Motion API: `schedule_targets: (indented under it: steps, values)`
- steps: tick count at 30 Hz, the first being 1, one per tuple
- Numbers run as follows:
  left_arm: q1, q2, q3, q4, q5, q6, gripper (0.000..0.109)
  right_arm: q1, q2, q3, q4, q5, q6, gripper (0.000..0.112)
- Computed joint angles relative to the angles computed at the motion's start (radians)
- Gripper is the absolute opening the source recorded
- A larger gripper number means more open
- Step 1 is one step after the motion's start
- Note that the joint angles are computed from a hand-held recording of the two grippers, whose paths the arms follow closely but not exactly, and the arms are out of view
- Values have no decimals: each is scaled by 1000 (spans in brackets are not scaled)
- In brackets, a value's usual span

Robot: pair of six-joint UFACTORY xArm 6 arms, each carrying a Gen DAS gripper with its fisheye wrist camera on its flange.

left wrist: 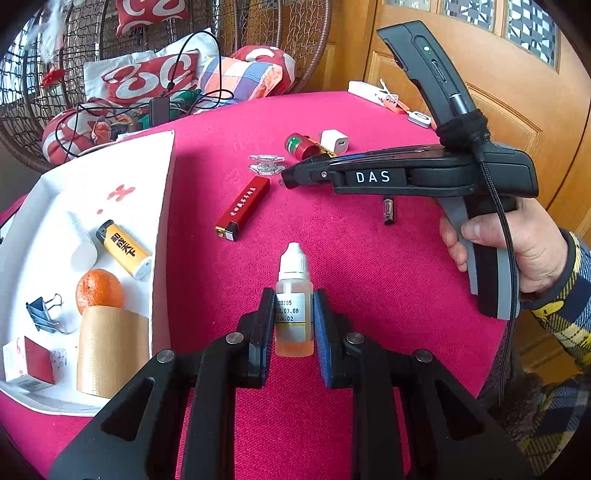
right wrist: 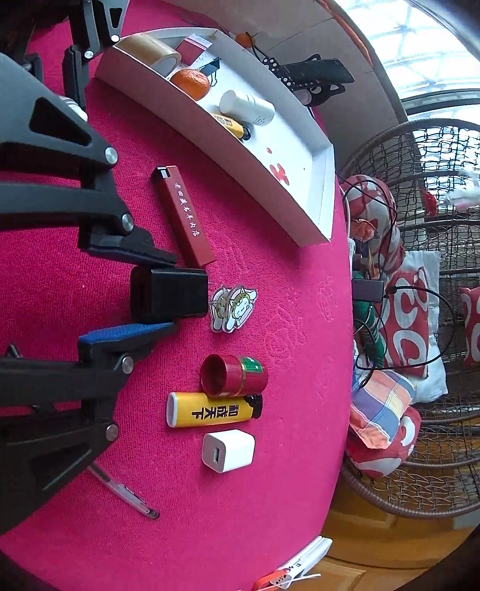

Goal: Organize rigid objects
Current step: 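Carry the eye-drop bottle over the tray with the left tool while the right tool grasps the black charger plug, then release the eye-drop bottle into the tray while the right tool drops the black charger in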

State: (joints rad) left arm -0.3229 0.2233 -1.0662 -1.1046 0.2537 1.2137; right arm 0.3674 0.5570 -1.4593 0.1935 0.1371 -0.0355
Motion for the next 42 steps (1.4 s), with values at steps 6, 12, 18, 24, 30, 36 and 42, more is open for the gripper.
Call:
schedule_targets:
  steps: [6, 12, 18, 24, 30, 36, 42]
  values:
    - [4, -52, 17, -117, -13, 95, 19, 35, -79, 54, 400, -44, -328, 29]
    - [33, -91, 28, -231, -19, 179, 19, 58, -99, 47, 476, -45, -399, 29]
    - [73, -121, 47, -323, -16, 234, 19, 73, -100, 34, 453, -30, -390, 29]
    - [117, -134, 49, -411, -14, 283, 19, 86, -90, 12, 413, -19, -370, 29]
    - [172, -137, 41, -491, -6, 307, 19, 98, -75, -27, 367, 3, -345, 29]
    - [261, -104, -20, -539, -33, 286, 19, 110, -34, -124, 357, 65, -336, 29]
    - [321, 13, -133, -408, -114, 86, 19, 142, 62, -291, 307, 118, -318, 29]
